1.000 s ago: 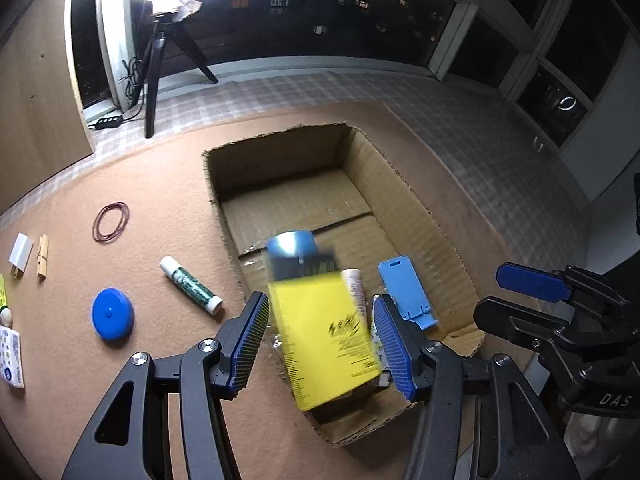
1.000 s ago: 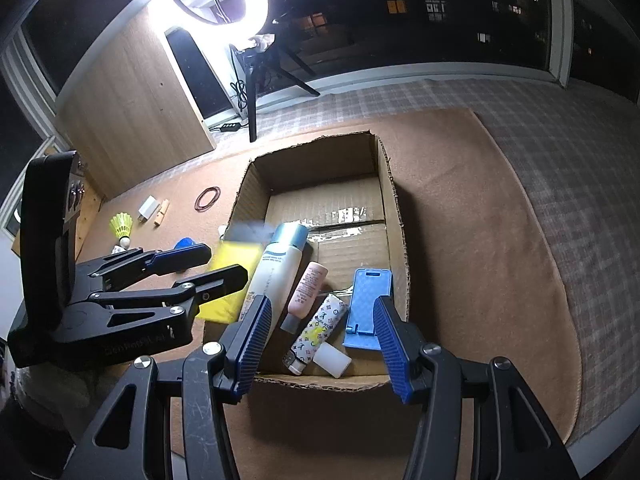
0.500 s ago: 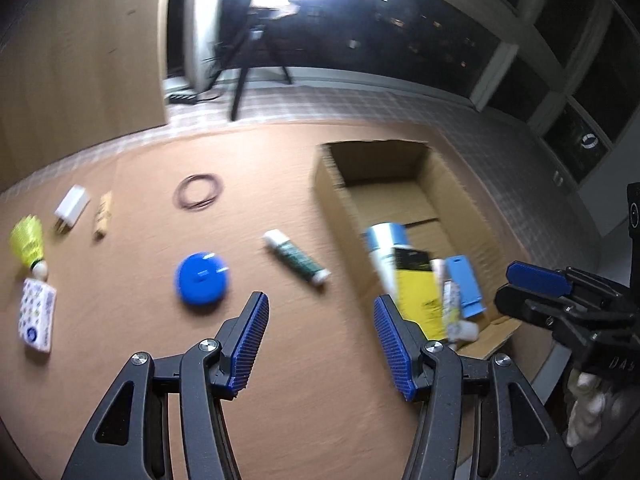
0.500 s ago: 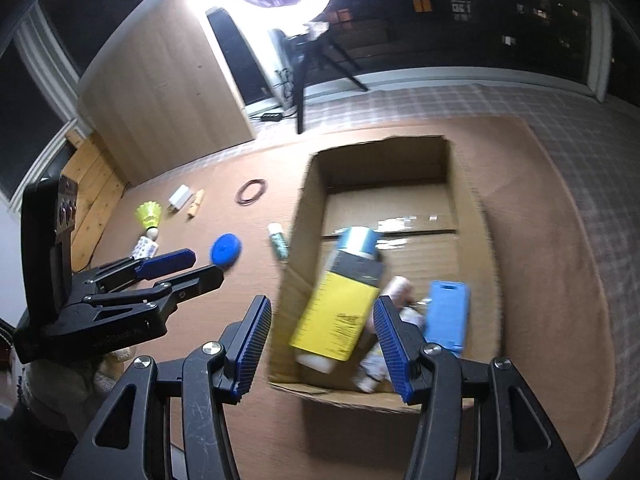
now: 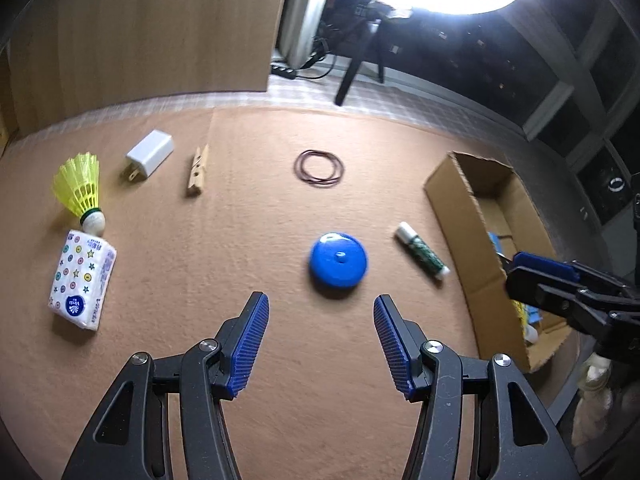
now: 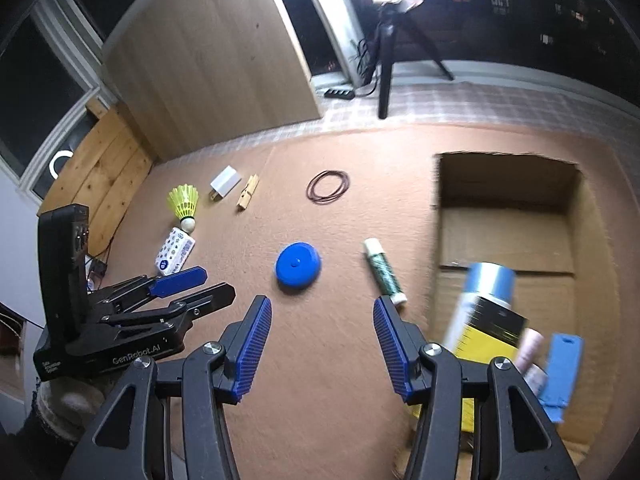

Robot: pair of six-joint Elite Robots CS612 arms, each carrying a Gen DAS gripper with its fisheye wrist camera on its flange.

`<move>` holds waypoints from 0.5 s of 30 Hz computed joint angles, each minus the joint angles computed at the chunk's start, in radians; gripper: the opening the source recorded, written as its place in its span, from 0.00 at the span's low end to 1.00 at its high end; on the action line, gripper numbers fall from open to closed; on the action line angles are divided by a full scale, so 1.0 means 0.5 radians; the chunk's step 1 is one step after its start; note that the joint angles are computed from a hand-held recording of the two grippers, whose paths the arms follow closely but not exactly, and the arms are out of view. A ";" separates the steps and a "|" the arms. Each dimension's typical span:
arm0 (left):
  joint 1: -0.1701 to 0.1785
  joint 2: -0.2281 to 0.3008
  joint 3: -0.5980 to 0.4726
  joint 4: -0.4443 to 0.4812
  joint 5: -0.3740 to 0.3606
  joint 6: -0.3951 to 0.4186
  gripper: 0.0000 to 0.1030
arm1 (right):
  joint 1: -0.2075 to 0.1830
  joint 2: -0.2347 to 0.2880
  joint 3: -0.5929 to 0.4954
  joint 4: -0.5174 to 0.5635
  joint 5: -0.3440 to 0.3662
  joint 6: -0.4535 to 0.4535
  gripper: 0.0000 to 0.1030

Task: Organize objects
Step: 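Grasp the blue tape measure with the right tool and lift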

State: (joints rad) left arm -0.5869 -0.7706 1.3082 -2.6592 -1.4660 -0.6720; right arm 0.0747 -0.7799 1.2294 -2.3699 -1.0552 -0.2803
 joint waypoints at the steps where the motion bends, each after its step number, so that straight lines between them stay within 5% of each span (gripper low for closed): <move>1: 0.010 0.007 0.001 -0.008 -0.017 -0.010 0.57 | 0.009 0.015 -0.023 0.021 -0.013 0.006 0.48; 15: 0.079 0.174 -0.128 -0.066 -0.295 0.061 0.50 | 0.094 0.341 -0.508 0.512 -0.031 0.173 0.37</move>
